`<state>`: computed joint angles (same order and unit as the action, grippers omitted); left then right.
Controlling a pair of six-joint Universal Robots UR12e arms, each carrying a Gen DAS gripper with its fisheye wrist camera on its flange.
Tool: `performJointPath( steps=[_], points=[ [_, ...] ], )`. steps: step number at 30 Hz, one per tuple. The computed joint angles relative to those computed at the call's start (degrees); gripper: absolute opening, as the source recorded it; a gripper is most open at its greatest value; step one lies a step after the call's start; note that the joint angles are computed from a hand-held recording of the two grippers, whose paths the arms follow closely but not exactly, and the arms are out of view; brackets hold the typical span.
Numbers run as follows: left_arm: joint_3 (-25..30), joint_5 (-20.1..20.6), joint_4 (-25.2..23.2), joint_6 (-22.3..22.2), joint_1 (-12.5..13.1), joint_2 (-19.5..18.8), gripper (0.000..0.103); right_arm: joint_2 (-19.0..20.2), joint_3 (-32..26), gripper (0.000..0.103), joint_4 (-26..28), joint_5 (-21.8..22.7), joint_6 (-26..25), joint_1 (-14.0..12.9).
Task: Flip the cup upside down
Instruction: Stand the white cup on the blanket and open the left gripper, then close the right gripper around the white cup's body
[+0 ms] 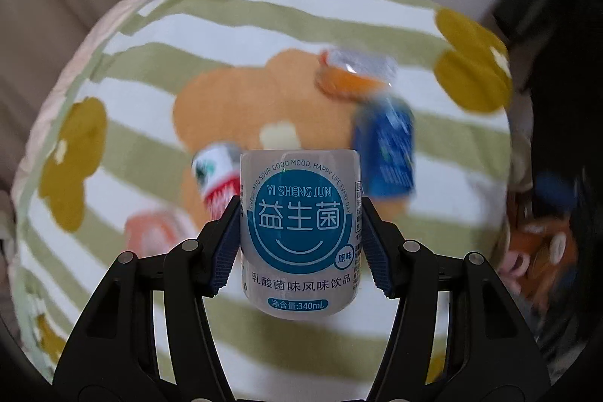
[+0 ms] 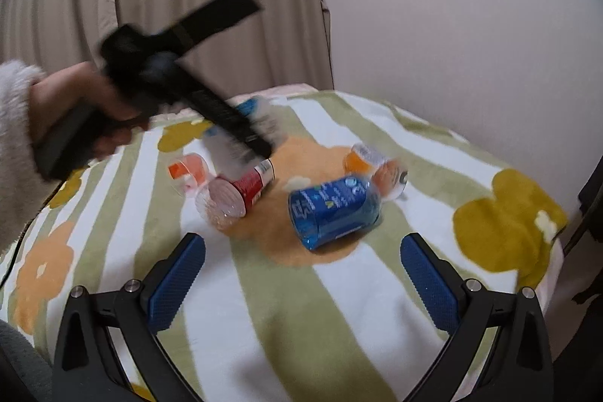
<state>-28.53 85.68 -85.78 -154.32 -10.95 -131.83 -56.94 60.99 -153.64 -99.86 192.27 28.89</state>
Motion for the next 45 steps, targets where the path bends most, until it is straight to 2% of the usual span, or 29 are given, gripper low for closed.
performJointPath(
  steps=[2,4,9,16,24,26,27,28,29,31,34,36,39,41,43,45],
  points=[
    [-8.3,1.2,2.5,1.2,0.0,5.0,0.056,-1.0,1.0,0.103,-0.4,0.1,-0.1,0.1],
    [-13.5,1.5,3.4,1.4,-0.2,7.9,0.056,-1.9,2.1,0.103,-0.5,-0.1,0.1,0.3],
    [-23.0,3.3,6.0,2.1,-0.6,11.8,0.056,-3.6,4.3,0.103,0.0,-0.1,1.6,0.6],
    [-27.0,5.4,5.3,3.9,-1.2,12.4,0.056,-5.3,6.1,0.103,0.7,-1.7,0.5,1.0],
    [-30.3,6.7,9.5,5.2,-1.7,13.6,0.058,-6.0,6.9,0.103,0.6,-1.9,0.2,0.9],
    [-30.9,6.8,10.7,4.7,-1.8,14.1,0.067,-6.1,6.8,0.103,0.6,-1.5,-0.7,0.9],
    [-31.3,6.7,11.6,4.3,-1.7,14.5,0.088,-6.0,6.7,0.103,0.7,-1.0,-1.6,0.8],
    [-31.8,6.4,12.4,3.9,-1.6,14.9,0.102,-6.0,6.4,0.103,0.9,-0.2,-2.6,0.7],
    [-32.2,5.3,13.1,3.4,-1.2,15.4,0.103,-5.9,6.1,0.103,1.4,1.2,-4.1,0.4],
    [-33.4,3.8,14.4,2.4,-0.7,16.7,0.103,-5.4,4.7,0.103,3.3,3.3,-8.8,0.0],
    [-36.4,4.3,18.2,0.8,-0.3,19.5,0.103,-4.0,1.0,0.103,8.0,11.0,-21.1,-1.2],
    [-38.8,3.5,20.8,-0.7,0.2,21.3,0.103,-1.8,-4.1,0.103,14.6,16.0,-32.9,-1.6],
    [-44.0,0.5,24.6,-5.9,1.5,24.9,0.103,2.8,-13.0,0.103,24.9,20.2,-49.4,-1.3],
    [-47.1,1.3,27.4,-9.6,1.9,26.8,0.103,5.3,-17.2,0.103,29.8,20.2,-60.6,-0.7],
    [-49.7,0.7,29.8,-12.2,2.6,28.5,0.103,8.2,-21.8,0.103,35.5,17.3,-72.6,0.9],
    [-51.4,-0.5,30.8,-14.7,3.2,29.6,0.103,10.4,-24.9,0.103,38.9,14.7,-81.2,2.1]
  ],
)
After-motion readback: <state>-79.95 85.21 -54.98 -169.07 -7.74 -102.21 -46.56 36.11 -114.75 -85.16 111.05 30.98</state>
